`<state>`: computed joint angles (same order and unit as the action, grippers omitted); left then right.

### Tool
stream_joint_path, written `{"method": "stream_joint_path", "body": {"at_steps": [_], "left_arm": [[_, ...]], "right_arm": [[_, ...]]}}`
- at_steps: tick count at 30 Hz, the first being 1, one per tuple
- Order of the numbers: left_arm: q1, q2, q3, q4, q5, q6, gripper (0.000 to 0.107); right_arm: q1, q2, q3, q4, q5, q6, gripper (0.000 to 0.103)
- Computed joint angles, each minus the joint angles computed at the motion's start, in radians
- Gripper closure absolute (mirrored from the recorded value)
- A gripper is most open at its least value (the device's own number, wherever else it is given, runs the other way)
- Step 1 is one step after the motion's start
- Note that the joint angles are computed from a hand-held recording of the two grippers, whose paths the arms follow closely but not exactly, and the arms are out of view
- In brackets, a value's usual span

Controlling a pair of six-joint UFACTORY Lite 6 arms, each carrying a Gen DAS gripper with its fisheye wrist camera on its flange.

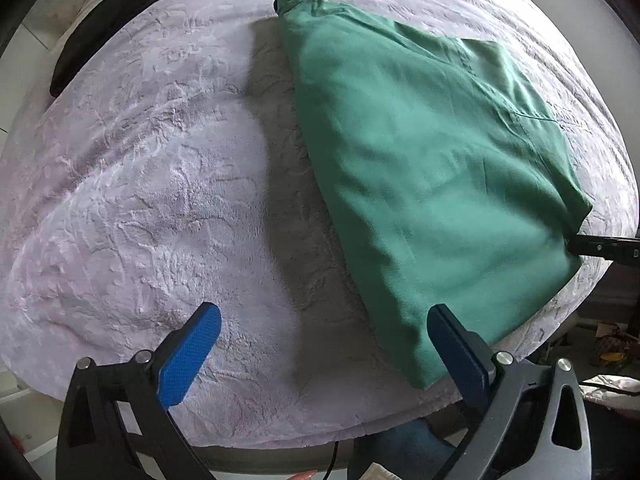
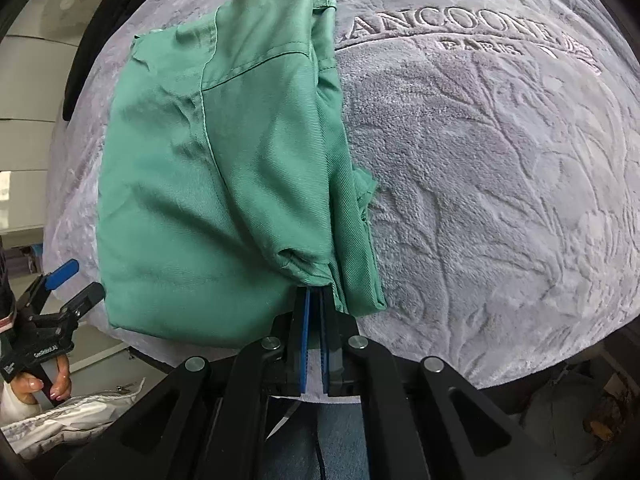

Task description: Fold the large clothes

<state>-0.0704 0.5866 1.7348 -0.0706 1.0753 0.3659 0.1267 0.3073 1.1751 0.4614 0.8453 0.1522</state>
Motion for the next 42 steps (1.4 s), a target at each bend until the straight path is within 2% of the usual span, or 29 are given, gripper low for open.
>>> {"method": "stream_joint_path", "body": {"at_steps": [1,3,5,7,8,11,12,14,15,16,21,23,29,33,35,39,41,42], "left_arm": [[0.001,0.001,0.002,0.0,0.0,0.0,0.004],[0.003,-0.001,0.001,0.007,-0.009,-0.009,0.004],[0.005,0.0,0.008,0.012,-0.024,-0.023,0.004],[0.012,0.005,0.027,0.004,-0.036,-0.035,0.004],[0.018,0.015,0.048,-0.01,-0.034,-0.039,0.004],[0.03,0.065,0.131,-0.021,-0.007,-0.059,0.004],[0.025,0.079,0.149,-0.007,-0.006,-0.075,0.004],[0.013,0.095,0.165,0.013,-0.002,-0.102,0.004],[0.008,0.106,0.179,0.023,0.005,-0.117,0.004],[0.005,0.109,0.181,0.029,0.006,-0.125,0.004],[-0.003,0.139,0.199,0.054,0.006,-0.163,0.004],[-0.009,0.158,0.21,0.056,0.015,-0.18,0.004],[-0.019,0.207,0.255,0.047,0.048,-0.224,0.004],[-0.029,0.225,0.282,0.066,0.079,-0.244,0.004],[-0.026,0.24,0.303,0.059,0.102,-0.247,0.004],[-0.027,0.253,0.322,0.06,0.119,-0.244,0.004],[-0.029,0.249,0.325,0.074,0.116,-0.242,0.004],[-0.035,0.242,0.325,0.087,0.111,-0.243,0.004]], "right_arm": [[0.003,-0.011,0.011,-0.011,0.004,0.012,0.095],[0.011,-0.054,0.031,-0.048,0.007,0.038,0.095],[0.009,-0.098,0.058,-0.061,0.003,0.042,0.084],[0.006,-0.112,0.096,-0.086,-0.001,0.06,0.036],[0.003,-0.11,0.12,-0.092,-0.009,0.061,0.031],[0.008,-0.016,0.238,-0.152,0.024,0.099,0.032],[0.01,0.022,0.272,-0.162,0.033,0.104,0.035],[0.03,0.107,0.324,-0.158,0.041,0.11,0.056],[0.033,0.139,0.341,-0.162,0.048,0.112,0.079],[0.039,0.181,0.357,-0.193,0.054,0.131,0.088],[0.002,0.252,0.338,-0.243,0.025,0.152,0.098],[-0.015,0.277,0.337,-0.21,0.012,0.126,0.098],[0.015,0.334,0.417,-0.275,0.05,0.128,0.098],[-0.013,0.319,0.464,-0.24,0.124,0.108,0.098],[-0.036,0.303,0.477,-0.216,0.161,0.078,0.092],[-0.066,0.267,0.498,-0.201,0.231,0.068,0.091],[-0.071,0.277,0.549,-0.205,0.275,0.085,0.083],[-0.07,0.273,0.561,-0.216,0.292,0.098,0.067]]}}
